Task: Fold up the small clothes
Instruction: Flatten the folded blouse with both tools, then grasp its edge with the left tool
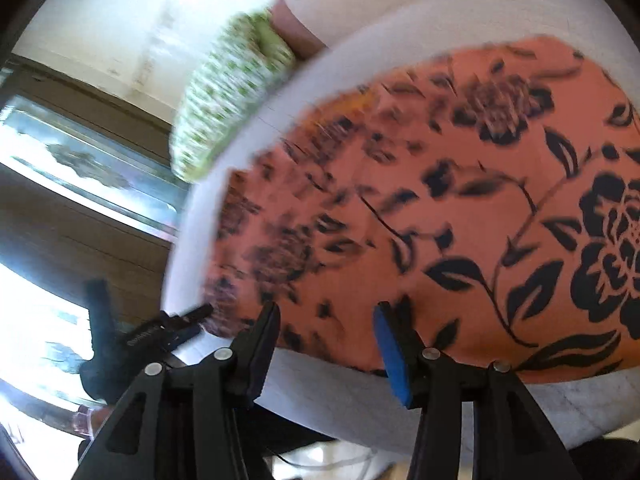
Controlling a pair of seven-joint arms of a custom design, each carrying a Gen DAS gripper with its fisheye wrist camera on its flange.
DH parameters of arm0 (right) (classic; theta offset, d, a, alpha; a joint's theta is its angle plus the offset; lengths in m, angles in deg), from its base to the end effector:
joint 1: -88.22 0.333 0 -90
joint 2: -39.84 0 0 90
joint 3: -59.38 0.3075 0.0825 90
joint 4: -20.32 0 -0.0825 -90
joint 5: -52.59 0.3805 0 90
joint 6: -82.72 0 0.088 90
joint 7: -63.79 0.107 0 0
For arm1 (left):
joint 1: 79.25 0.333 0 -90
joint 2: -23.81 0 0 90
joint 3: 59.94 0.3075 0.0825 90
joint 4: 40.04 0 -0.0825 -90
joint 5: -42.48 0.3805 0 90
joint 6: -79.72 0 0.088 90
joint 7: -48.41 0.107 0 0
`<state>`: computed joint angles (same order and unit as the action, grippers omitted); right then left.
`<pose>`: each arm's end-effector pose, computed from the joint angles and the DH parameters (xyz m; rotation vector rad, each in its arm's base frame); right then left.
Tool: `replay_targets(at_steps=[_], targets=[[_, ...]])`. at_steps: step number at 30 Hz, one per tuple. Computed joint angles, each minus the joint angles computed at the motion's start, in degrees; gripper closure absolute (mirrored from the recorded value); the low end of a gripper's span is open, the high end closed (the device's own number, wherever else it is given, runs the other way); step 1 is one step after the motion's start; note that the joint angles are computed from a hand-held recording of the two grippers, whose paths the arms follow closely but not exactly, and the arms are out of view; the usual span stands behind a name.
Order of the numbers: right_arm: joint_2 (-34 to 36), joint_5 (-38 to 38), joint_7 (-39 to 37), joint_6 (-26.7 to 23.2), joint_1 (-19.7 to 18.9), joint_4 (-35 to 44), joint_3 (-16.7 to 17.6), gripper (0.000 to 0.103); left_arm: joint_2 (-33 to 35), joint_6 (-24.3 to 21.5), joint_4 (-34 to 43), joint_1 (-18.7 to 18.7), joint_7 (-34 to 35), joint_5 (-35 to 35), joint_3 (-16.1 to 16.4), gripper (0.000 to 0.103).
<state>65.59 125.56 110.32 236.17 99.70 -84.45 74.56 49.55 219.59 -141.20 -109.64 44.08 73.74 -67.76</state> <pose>0.6085 0.2560 0.3146 -1.6660 1.5261 0.3270 0.5336 -0.4078 0.3298 -2.5503 1.3125 -0.4926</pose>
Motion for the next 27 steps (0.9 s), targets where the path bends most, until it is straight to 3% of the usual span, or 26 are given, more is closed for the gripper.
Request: replay_targets(at_steps=[2, 4, 5, 8, 10, 12, 18, 20, 22, 25, 27], targets=[[-0.02, 3.12, -4.61, -0.09, -0.63, 0.17, 1.18, 0.05, -1.49, -2.4, -1.83, -1.13, -3.78, 1.1, 0.74, 0.033], [1.47, 1.74, -3.7, -2.08, 0.22, 1.94, 0.83, 0.05, -1.43, -2.99, -2.57, -0.11, -5.43, -0.55, 0.13, 0.033], [1.88, -0.59, -1.75, -2.02, 1.19, 2.36, 0.25, 0.05, -0.82, -3.11, -2.38, 0.69, -4.43, -1.73, -0.41, 0.033], [6.31, -17.03, 12.85, -3.58, 6.08, 6.55, -3.69, 0.05, 2.47, -4.48, 0.74, 1.9, -0.16, -5.04, -1.21, 0.031], [6.2, -17.65, 12.69, -2.53, 4.91, 6.43, -2.11, 0.051, 2.88, -4.87, 1.74, 1.39, -0.61, -5.42, -0.81, 0.031], [6.26, -15.93, 11.94, -3.86, 1.93, 6.49, 0.4, 0.05, 2.24, -3.21, 0.93, 1.47, -0.74, -6.52, -1.06, 0.031], [6.03, -4.85, 5.0, -5.63, -3.53, 6.44, 4.68, 0.049, -1.88, 13.07, -8.02, 1.34, -6.11, -11.39, -2.77, 0.031], [5.4, -3.0, 3.08, -5.5, -3.16, 6.14, 4.27, 0.049, -0.99, 15.89, -7.44, -0.75, -8.75, -10.04, -0.88, 0.031], [5.27, -2.85, 3.69, -5.77, -2.4, 6.17, 3.28, 0.049, 0.63, 14.36, -4.64, -2.81, -10.29, -7.68, 1.16, 0.031], [4.21, -1.28, 2.78, -6.39, -2.59, 4.98, 2.59, 0.049, 2.53, 16.67, -3.55, -2.33, -11.54, -7.84, 2.28, 0.028], [3.41, 0.39, 0.88, -5.6, -2.56, 4.12, 2.25, 0.049, 2.22, 19.59, -4.7, -5.35, -19.17, -4.39, 6.51, 0.025]])
